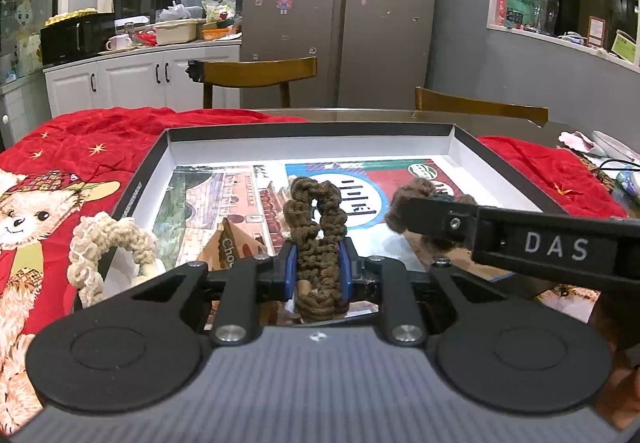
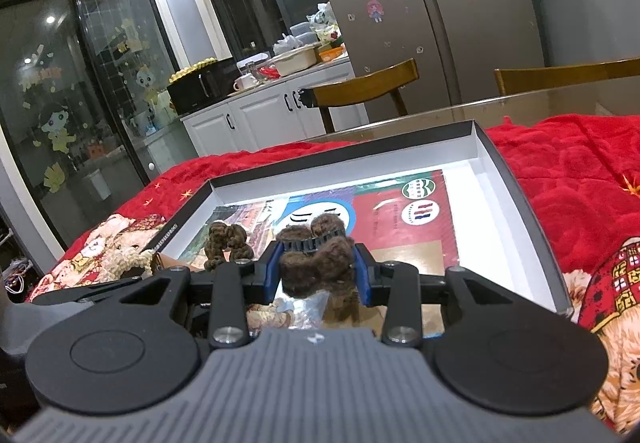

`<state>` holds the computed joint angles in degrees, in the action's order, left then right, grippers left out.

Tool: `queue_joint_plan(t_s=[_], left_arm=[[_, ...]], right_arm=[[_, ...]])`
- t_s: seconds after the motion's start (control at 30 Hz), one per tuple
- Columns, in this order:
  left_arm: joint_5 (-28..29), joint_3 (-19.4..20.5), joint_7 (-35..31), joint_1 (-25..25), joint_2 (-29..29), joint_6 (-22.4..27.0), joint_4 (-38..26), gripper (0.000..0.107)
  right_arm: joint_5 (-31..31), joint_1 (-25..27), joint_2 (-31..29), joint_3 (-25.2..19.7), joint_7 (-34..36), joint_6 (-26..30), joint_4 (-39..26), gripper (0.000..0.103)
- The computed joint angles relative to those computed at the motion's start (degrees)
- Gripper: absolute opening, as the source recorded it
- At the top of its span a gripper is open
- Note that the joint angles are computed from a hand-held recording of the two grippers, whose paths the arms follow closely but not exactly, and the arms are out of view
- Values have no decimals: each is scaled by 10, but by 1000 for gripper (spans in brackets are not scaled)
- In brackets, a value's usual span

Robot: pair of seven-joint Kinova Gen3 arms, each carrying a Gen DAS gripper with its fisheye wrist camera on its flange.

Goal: Organize objects
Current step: 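Lift both held crochet items and carry them over the black box, then open both tools to release the crochet items into the box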

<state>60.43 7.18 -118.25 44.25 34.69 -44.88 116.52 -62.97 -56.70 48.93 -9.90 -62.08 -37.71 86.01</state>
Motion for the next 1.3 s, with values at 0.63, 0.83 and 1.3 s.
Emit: queue_joint_plan(t_s=[0.63, 0.83, 1.3], left_arm=[[10, -3, -31, 4, -7, -3, 2, 55], [-34, 2, -6, 7, -24, -22, 26, 70], [-25, 30, -17, 16, -148, -69, 108, 75]], right_arm=[[36, 0, -6, -8, -27, -19, 15, 48], [75, -8, -21, -4, -80, -49, 43, 62], [71, -64, -79, -18, -65, -208, 103, 80]])
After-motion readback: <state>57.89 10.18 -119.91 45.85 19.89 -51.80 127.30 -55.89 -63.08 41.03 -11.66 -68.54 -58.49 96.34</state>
